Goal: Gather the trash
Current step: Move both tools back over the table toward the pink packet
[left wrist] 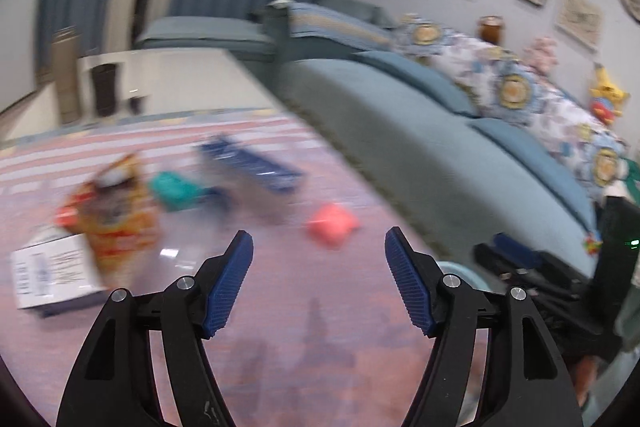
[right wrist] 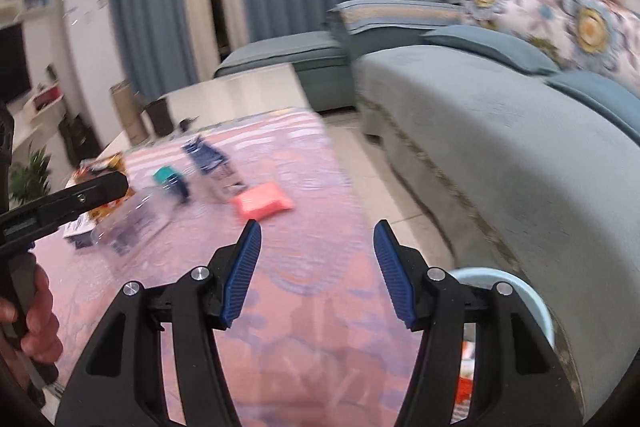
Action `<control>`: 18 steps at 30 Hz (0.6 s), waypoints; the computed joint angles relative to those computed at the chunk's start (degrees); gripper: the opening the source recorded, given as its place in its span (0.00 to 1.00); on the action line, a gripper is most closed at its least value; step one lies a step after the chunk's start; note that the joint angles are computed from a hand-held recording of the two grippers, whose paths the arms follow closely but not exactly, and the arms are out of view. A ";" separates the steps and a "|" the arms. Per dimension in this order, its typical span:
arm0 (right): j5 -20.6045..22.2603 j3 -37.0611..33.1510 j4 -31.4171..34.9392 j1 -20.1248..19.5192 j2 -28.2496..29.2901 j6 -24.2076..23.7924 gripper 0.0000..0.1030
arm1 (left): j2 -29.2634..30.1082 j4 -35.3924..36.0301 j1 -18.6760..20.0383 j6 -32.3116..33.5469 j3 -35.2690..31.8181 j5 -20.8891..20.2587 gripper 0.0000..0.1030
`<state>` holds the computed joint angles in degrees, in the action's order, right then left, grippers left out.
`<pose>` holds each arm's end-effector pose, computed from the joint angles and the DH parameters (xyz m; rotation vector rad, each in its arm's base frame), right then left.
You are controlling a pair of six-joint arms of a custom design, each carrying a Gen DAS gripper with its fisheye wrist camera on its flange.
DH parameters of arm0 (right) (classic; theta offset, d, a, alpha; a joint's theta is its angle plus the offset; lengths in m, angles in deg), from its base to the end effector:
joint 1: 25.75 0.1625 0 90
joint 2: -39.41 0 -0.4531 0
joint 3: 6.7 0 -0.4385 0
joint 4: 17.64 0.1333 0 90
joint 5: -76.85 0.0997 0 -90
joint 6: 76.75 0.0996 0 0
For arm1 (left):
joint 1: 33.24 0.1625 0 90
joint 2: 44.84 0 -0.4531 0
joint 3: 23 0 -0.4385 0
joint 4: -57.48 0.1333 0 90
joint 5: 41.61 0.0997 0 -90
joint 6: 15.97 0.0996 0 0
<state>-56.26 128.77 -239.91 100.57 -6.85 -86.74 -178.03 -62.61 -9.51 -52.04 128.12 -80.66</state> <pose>0.3142 -0.3173 0.0663 0.5872 -2.3042 1.1139 -0.1146 -0.2805 0.3175 0.5326 2.4643 -1.1027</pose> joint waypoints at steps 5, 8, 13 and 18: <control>4.23 -3.98 5.18 -1.17 3.71 0.41 0.53 | -1.40 6.49 7.01 2.09 -1.81 1.98 0.72; 4.16 -6.94 9.48 -1.31 5.28 0.62 0.53 | 0.56 5.56 9.68 3.82 -2.09 4.18 0.73; 6.15 -9.12 14.43 -2.87 5.52 2.09 0.53 | 4.43 -0.21 13.54 7.58 -2.29 3.40 0.73; 7.37 -10.80 19.93 -4.53 5.40 4.02 0.53 | 10.14 -2.90 17.26 8.27 -3.89 -0.14 0.52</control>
<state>-48.89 117.97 -219.98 96.04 -1.46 -82.72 -167.89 -65.52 7.74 -43.76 124.23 -80.80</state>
